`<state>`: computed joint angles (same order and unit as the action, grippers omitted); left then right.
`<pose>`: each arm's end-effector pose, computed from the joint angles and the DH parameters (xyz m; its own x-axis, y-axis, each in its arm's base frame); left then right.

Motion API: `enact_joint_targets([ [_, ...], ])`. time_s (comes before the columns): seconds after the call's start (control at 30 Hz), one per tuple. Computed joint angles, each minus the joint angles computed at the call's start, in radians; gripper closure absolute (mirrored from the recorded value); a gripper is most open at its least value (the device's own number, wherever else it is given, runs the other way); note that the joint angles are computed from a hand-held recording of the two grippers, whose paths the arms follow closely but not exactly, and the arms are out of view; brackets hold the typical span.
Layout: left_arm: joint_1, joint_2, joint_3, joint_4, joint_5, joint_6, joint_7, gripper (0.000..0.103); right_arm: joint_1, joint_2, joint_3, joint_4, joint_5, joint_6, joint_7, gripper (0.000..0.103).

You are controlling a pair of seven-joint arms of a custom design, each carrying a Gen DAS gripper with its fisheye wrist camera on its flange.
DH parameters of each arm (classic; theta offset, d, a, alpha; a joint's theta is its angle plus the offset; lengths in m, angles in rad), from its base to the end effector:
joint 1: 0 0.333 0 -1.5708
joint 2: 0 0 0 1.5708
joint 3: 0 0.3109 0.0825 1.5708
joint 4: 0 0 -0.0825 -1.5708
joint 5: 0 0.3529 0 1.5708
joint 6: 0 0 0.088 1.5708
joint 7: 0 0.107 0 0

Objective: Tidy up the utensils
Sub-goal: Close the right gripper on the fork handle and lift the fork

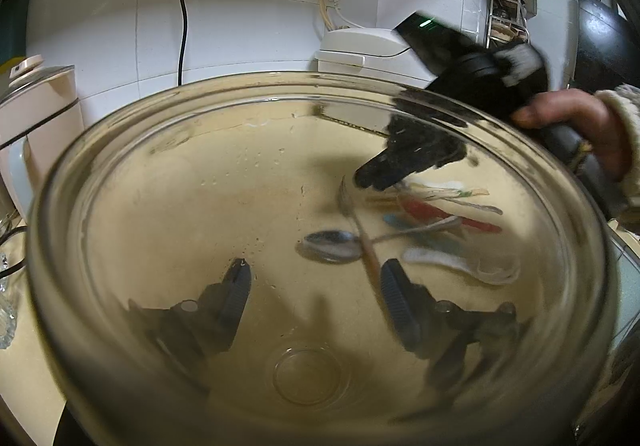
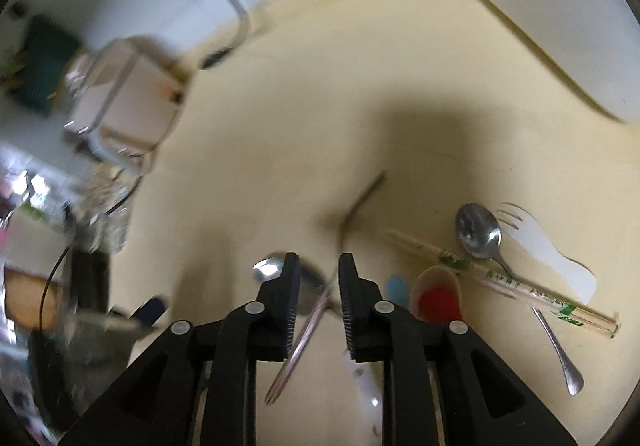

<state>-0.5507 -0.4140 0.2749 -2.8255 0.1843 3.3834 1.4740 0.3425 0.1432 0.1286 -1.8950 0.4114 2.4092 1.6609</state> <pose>0.3663 -0.1205 0.4502 -0.3715 -0.9260 0.0672 -0.5504 0.1613 -0.8192 0.5343 0.2711 0.4769 0.1658 -0.9016 -0.3997 -0.9617 -0.0581 -0.2678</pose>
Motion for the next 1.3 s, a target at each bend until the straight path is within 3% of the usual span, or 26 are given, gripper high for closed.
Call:
enact_joint_targets([
  [0.2, 0.001, 0.0, -0.002, 0.001, 0.0, -0.001, -0.002, 0.027, 0.088, 0.132, -0.028, 0.163, -0.353, -0.124, 0.204, 0.075],
  [0.3, -0.002, 0.002, 0.001, 0.002, 0.001, 0.0, -0.003, 0.027, 0.119, 0.156, -0.031, 0.19, -0.469, -0.115, 0.237, 0.074],
  [0.33, -0.004, 0.002, 0.003, 0.002, 0.002, 0.0, -0.004, 0.027, 0.122, 0.16, -0.028, 0.191, -0.485, -0.105, 0.227, 0.076],
  [0.4, -0.001, 0.001, -0.003, 0.0, 0.001, 0.0, -0.006, 0.027, 0.127, 0.158, -0.029, 0.176, -0.518, -0.074, 0.227, 0.095],
  [0.53, -0.001, 0.001, -0.002, 0.001, 0.002, 0.0, -0.007, 0.027, 0.081, 0.116, -0.009, 0.096, -0.41, 0.027, 0.195, 0.098],
  [0.7, -0.003, 0.001, -0.001, 0.001, 0.004, 0.0, -0.008, 0.027, 0.014, -0.026, 0.041, -0.062, -0.115, 0.232, 0.005, 0.099],
  [0.83, 0.007, 0.001, -0.016, -0.003, 0.001, 0.003, -0.013, 0.026, 0.026, -0.119, 0.035, -0.127, 0.022, 0.3, -0.105, 0.099],
  [0.97, 0.003, 0.001, -0.009, -0.001, 0.005, 0.002, -0.013, 0.026, 0.045, -0.112, 0.013, -0.102, -0.109, 0.242, -0.054, 0.098],
  [1.03, 0.003, 0.001, -0.009, -0.001, 0.006, 0.002, -0.014, 0.026, 0.045, -0.103, 0.011, -0.092, -0.099, 0.182, -0.074, 0.097],
  [1.1, 0.009, 0.001, -0.016, -0.002, 0.004, 0.002, -0.015, 0.026, 0.05, -0.053, 0.011, -0.047, -0.118, 0.109, -0.084, 0.081],
  [1.3, 0.014, 0.0, -0.025, -0.003, 0.001, 0.001, -0.017, 0.026, 0.062, -0.033, 0.024, -0.046, -0.121, -0.008, -0.085, 0.08],
])
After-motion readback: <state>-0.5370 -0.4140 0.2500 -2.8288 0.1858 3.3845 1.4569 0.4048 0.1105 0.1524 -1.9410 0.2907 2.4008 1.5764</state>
